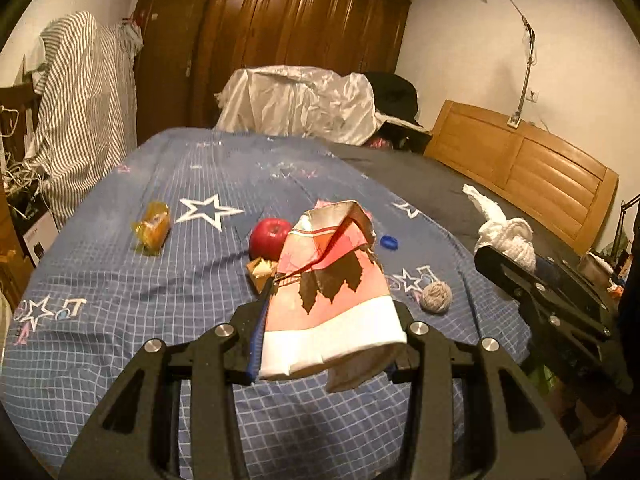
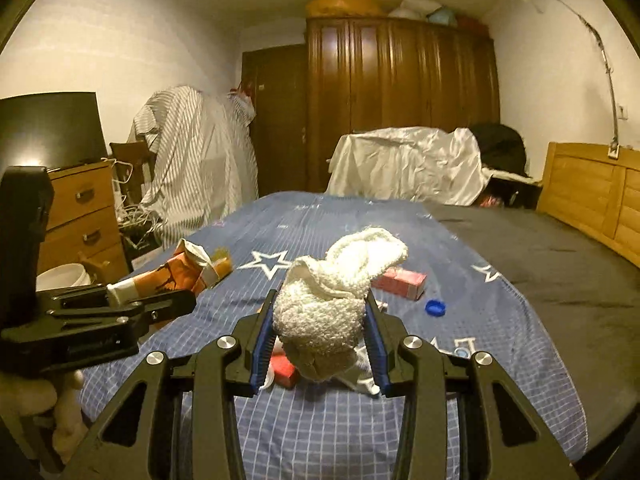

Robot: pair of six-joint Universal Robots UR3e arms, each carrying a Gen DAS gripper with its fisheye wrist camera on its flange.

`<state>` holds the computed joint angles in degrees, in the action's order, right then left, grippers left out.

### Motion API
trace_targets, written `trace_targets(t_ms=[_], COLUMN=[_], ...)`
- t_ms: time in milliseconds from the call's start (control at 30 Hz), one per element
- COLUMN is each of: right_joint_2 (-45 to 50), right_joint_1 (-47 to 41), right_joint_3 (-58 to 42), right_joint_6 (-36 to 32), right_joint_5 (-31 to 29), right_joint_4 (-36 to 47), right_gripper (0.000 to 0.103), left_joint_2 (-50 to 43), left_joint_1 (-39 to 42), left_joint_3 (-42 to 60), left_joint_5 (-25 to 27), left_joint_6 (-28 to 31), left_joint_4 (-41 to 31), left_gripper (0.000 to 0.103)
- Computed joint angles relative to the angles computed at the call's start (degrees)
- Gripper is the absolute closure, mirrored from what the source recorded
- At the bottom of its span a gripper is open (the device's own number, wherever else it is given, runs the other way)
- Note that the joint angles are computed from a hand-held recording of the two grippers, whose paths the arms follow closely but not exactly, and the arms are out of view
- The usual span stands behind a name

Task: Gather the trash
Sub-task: 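Carry the orange-white paper cup in the left tool while the right tool carries the towel to the bucket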

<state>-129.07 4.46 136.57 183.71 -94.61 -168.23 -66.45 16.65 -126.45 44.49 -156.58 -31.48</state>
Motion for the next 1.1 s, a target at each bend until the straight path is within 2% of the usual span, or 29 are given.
trace_targets(t_ms=[333, 567, 833, 1100], right_joint_2=[-1.16, 9.66, 30.54, 51.74], right_joint_1=[-1.38, 3.01, 14.13, 24.11], right_joint_3=[-2.76, -9.32, -28.36, -56.63], right_joint_6=[-0.45, -0.32, -0.40, -0.02], right_joint_5=[1.44, 1.57, -1.50, -2.32], right_joint_4=[4.23, 0.17, -2.40, 5.22], right_gripper=[0.062, 0.062, 0.062, 0.062], left_joint_2=[0.02, 2.24, 3.36, 1.30], left_joint_1=[-0.62, 6.57, 20.84, 33.43], left_joint_3=[1.28, 1.95, 5.63, 11.43], left_joint_5=[0.65, -1.59, -6.32, -10.00], left_joint_6=[-1.12, 1.50, 7.12, 12.22], left_joint_4=[0.18, -4.11, -12.76, -19.41], left_gripper=[0.062, 0.062, 0.061, 0.061])
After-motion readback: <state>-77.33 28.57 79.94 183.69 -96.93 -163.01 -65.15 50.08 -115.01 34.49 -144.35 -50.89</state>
